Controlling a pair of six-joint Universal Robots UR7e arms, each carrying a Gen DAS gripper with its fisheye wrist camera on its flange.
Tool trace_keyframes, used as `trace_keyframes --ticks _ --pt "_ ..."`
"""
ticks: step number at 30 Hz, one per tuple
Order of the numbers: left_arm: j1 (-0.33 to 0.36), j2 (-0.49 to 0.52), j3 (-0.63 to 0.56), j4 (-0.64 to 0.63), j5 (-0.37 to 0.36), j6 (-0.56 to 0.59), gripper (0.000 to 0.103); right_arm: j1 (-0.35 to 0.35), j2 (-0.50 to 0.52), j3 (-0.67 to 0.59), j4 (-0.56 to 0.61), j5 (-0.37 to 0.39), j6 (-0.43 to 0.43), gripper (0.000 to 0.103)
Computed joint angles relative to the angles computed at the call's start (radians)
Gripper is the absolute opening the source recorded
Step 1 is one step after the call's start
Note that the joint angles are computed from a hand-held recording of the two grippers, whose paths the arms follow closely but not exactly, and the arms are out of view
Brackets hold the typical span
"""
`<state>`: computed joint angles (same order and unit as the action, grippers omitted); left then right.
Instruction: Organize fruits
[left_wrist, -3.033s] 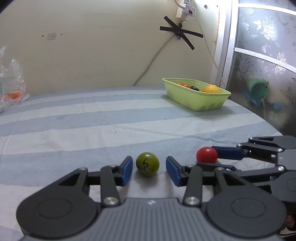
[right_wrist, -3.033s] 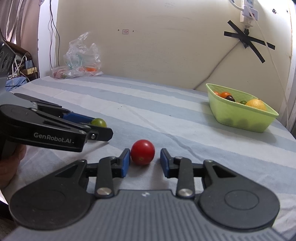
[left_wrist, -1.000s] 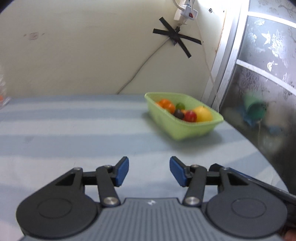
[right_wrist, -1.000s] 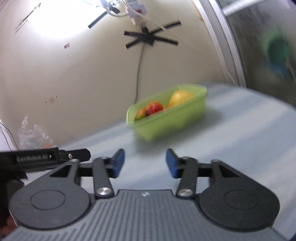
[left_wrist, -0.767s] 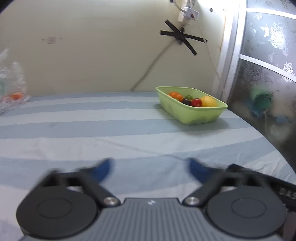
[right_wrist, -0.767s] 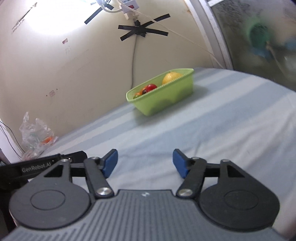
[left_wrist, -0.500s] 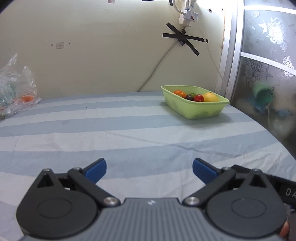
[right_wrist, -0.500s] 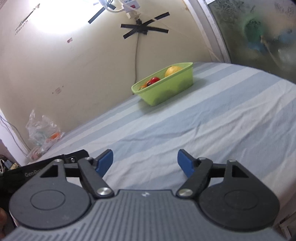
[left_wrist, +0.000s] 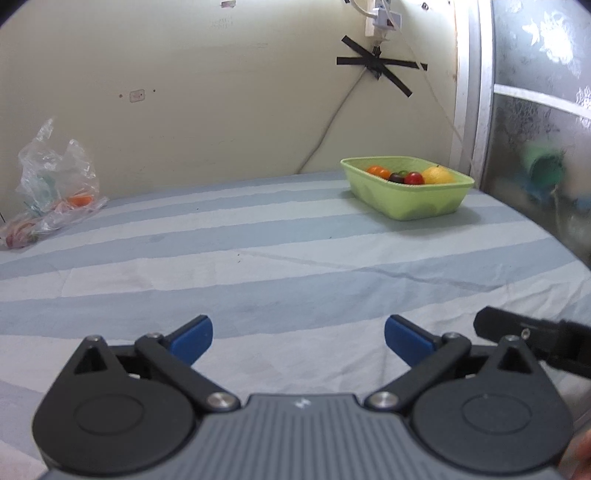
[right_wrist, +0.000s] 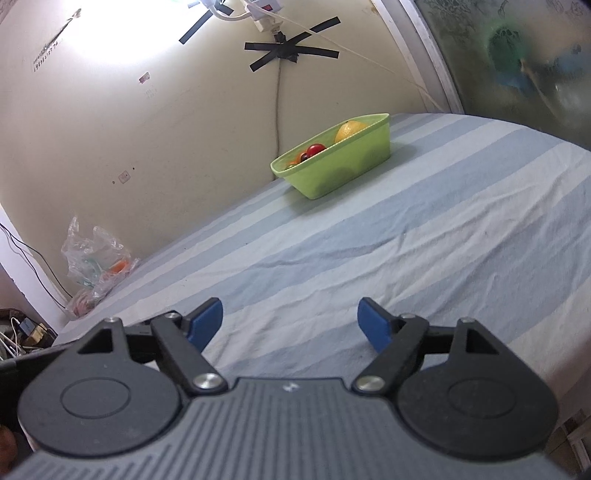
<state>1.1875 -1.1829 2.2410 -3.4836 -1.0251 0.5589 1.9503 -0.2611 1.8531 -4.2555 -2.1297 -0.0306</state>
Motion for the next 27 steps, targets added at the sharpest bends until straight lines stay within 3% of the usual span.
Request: trace_keyframes --ticks 8,13,27 --pt "0.008 0.009 -0.004 -0.012 0.001 -0.006 0.103 -0.029 -0.018 0.015 0.023 0.038 0.010 0.083" --pt "0.000 0.024 0.000 -0.037 0.025 0.012 0.103 -0.023 -0.013 0.009 0.022 0.023 0.012 0.083" --pt "-0.012 0.021 -0.008 0.048 0.078 -0.013 0.103 -0.013 0.014 -0.035 0.003 -0.018 -0.025 0.085"
